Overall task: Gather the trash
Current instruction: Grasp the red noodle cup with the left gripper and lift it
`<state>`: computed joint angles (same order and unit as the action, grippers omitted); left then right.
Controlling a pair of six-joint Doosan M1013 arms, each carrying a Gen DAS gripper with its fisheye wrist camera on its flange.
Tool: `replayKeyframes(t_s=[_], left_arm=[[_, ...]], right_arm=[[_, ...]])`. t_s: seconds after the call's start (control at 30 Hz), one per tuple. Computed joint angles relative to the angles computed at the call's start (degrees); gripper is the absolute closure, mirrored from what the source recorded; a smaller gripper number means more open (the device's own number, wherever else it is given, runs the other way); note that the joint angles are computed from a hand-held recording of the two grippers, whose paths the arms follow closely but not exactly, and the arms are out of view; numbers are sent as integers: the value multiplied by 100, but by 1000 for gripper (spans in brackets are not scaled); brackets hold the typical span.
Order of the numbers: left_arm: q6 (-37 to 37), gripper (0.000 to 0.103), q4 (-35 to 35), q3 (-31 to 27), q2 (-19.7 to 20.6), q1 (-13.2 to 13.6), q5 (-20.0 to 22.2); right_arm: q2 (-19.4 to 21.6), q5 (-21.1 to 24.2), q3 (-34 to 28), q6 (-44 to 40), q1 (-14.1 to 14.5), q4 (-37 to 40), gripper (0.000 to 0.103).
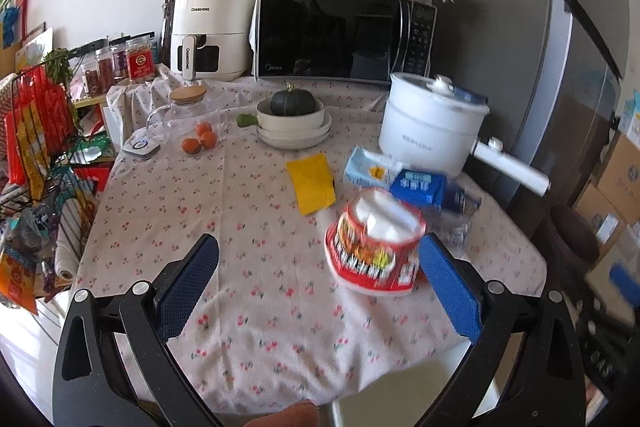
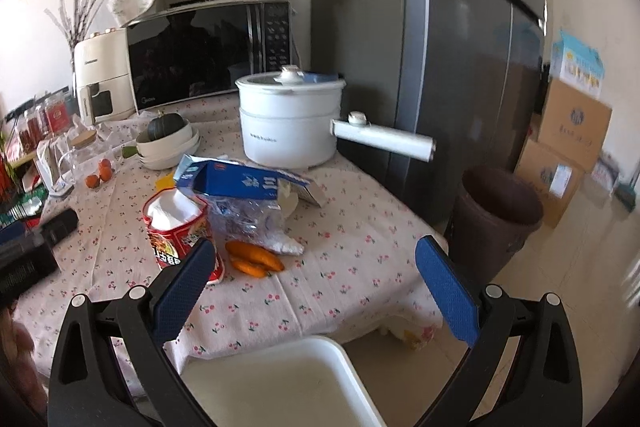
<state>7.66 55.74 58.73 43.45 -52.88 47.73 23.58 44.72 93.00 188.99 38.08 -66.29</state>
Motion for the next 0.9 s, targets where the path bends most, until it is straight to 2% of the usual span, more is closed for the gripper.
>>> replayKeyframes(t_s=[0.07, 0.13, 0.17, 0.23, 0.3, 0.5, 0.57, 0.67, 0.8, 0.9], left_arm=[[84, 7, -213, -75, -9, 96, -325], [800, 7, -907, -312, 82, 204, -591], [1472, 7, -1466, -545, 191, 258, -545], [2711, 7, -2366, -1127, 495, 308, -45], [3244, 7, -2543, -1531, 750, 286, 398], [3529, 7, -2694, -2164, 1239, 271, 917], [3488, 7, -2578, -2314, 1354, 274, 950], [3680, 7, -2858, -2569, 1509, 333, 868], [3755, 7, -2715, -2927, 1723, 350, 989], [3865, 7, -2948, -3143, 1844, 421, 993]], right_arm=[[-72, -267, 63, -144, -130, 390, 6], [-110, -428, 114, -173, -214, 587, 6], [-135, -521, 157, -156, -264, 690, 6], [-164, -621, 199, -136, -317, 825, 6], [-211, -758, 254, -119, -370, 954, 6], [-275, -1193, 324, -206, -524, 1410, 6], [-255, -1165, 303, -240, -537, 1444, 6], [-214, -1033, 266, -234, -528, 1418, 6], [-165, -1014, 226, -349, -562, 1550, 6], [-100, -977, 170, -469, -573, 1642, 6]])
